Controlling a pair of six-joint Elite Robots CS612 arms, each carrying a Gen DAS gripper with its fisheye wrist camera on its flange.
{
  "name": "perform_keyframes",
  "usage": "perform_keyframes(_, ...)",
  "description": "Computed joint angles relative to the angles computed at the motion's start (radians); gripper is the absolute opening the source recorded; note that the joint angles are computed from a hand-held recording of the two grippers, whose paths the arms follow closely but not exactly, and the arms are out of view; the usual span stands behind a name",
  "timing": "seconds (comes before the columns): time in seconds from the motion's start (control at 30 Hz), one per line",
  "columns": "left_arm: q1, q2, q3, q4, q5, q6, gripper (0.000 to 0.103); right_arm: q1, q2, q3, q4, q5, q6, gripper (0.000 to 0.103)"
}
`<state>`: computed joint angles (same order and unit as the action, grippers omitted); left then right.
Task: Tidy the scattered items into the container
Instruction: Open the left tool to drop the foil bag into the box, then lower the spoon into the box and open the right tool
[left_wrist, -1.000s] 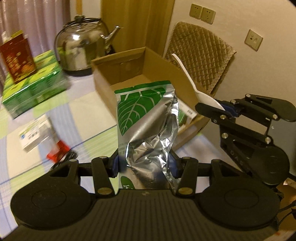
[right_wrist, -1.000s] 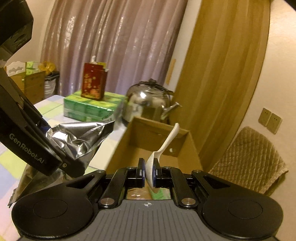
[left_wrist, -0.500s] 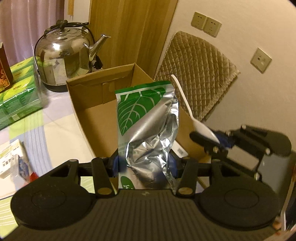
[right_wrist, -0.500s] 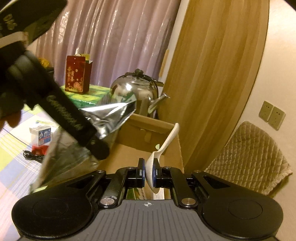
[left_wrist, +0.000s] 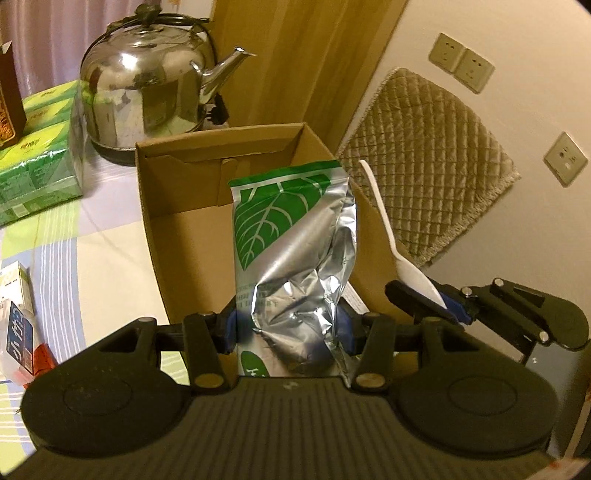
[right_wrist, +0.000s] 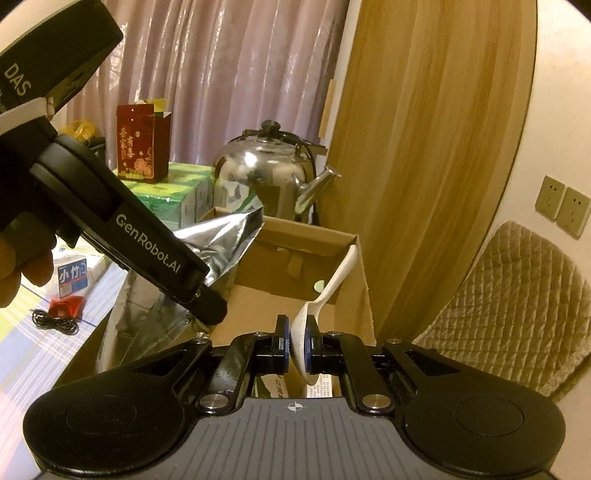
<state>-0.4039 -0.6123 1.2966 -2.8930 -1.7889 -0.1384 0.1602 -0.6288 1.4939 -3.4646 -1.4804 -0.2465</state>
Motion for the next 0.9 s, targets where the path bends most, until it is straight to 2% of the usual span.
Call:
perform_keyframes(0.1,-0.003,0.003,0.0,-0.015,0.041,-0.012,0.058,-0.001,0.007,-0.011,0.004,0.001,0.009,0.004)
perform_keyframes(0.17,-0.004,-0.002,0.013,-0.047,0.067,-0.011,0.058,-0.001,0.01,-0.013,0.005,0.001,0.01,0.004)
perform_keyframes(0.47,0.002,-0.045,0.1,-0.156,0.099,0.015,0.061,0.003,0.014,-0.013,0.02,0.01,0.028,0.004)
perform_keyframes(0.57,0.004,-0.057,0.123,-0.165,0.096,0.025,0.061,0.006,0.016,-0.016,0.024,0.013,0.031,0.004)
perform_keyframes(0.7,0.007,-0.067,0.149,-0.181,0.106,0.032,0.067,0.008,0.016,-0.018,0.023,0.022,0.039,0.004)
perform_keyframes(0.8,0.012,-0.072,0.164,-0.185,0.101,0.029,0.067,0.004,0.022,-0.024,0.0,0.063,0.054,0.005)
perform_keyframes(0.83,0.013,-0.075,0.17,-0.186,0.101,0.029,0.067,0.003,0.024,-0.026,-0.005,0.073,0.066,0.006)
perform_keyframes(0.9,0.016,-0.079,0.181,-0.191,0.104,0.03,0.067,0.002,0.024,-0.029,-0.003,0.074,0.093,0.021)
